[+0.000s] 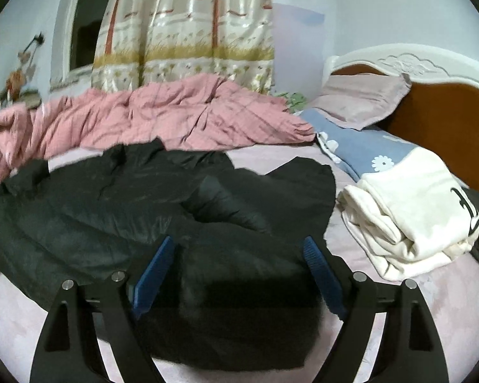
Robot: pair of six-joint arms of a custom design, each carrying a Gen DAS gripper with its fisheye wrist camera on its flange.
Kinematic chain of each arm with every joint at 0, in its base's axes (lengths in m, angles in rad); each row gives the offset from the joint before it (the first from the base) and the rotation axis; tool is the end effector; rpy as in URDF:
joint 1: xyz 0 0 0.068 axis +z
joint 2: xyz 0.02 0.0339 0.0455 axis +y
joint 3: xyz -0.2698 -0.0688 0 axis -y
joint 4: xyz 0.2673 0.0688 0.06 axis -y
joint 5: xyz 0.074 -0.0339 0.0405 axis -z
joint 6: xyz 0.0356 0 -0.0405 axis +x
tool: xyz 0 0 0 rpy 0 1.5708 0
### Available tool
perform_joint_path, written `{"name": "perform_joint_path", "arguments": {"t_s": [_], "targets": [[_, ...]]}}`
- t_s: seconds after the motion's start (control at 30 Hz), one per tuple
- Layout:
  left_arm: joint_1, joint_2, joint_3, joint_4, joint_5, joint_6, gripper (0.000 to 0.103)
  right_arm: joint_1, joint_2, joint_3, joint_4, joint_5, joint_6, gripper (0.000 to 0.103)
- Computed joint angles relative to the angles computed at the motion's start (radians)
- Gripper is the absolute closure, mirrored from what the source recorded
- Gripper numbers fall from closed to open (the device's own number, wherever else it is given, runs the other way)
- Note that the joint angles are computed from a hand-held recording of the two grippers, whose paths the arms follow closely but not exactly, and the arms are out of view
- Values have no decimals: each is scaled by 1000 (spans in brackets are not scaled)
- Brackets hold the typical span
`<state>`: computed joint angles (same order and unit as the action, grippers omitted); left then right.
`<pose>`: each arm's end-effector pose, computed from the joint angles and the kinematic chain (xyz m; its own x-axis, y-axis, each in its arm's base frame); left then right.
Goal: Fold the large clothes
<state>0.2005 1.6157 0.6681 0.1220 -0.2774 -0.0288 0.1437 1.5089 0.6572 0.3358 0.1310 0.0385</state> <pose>0.3021 0.0713 0.1214 -0.7092 -0.1724 -0.6836 -0.3941 0.9009 0.1817 0.3170 0.0412 0.1673 -0.4890 -0.0322 -0.8717 -0.0107 0.9995 -0.0309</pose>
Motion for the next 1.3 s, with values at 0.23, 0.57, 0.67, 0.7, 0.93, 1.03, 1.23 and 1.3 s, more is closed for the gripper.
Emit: {"name": "perform_joint_path", "arguments": {"t_s": [0.23,0.57,0.67,0.7,0.93,1.03,1.23,1.3], "targets": [[120,-152,-88,94,284,-58,13,-94,-137,-87,-71,-66,47,15],[165,81,135,-1,446,20,20,-173,46,53,-235,-247,62,15],[220,166,204,-90,679,1,59,-158,122,104,-254,-319,31,41],[227,166,201,-84,697,-12,65,-144,132,104,-241,-308,24,48],[226,-22,39,-43,591,5,96,-93,173,103,-125,-272,4,69],[233,-50,5,-70,551,-27,96,-111,150,95,-130,-288,37,60],[210,-103,-39,-75,463,-13,96,-155,44,2,-67,-256,68,16],[224,-100,-35,-69,487,-18,90,-182,55,17,-88,-286,76,16]]}}
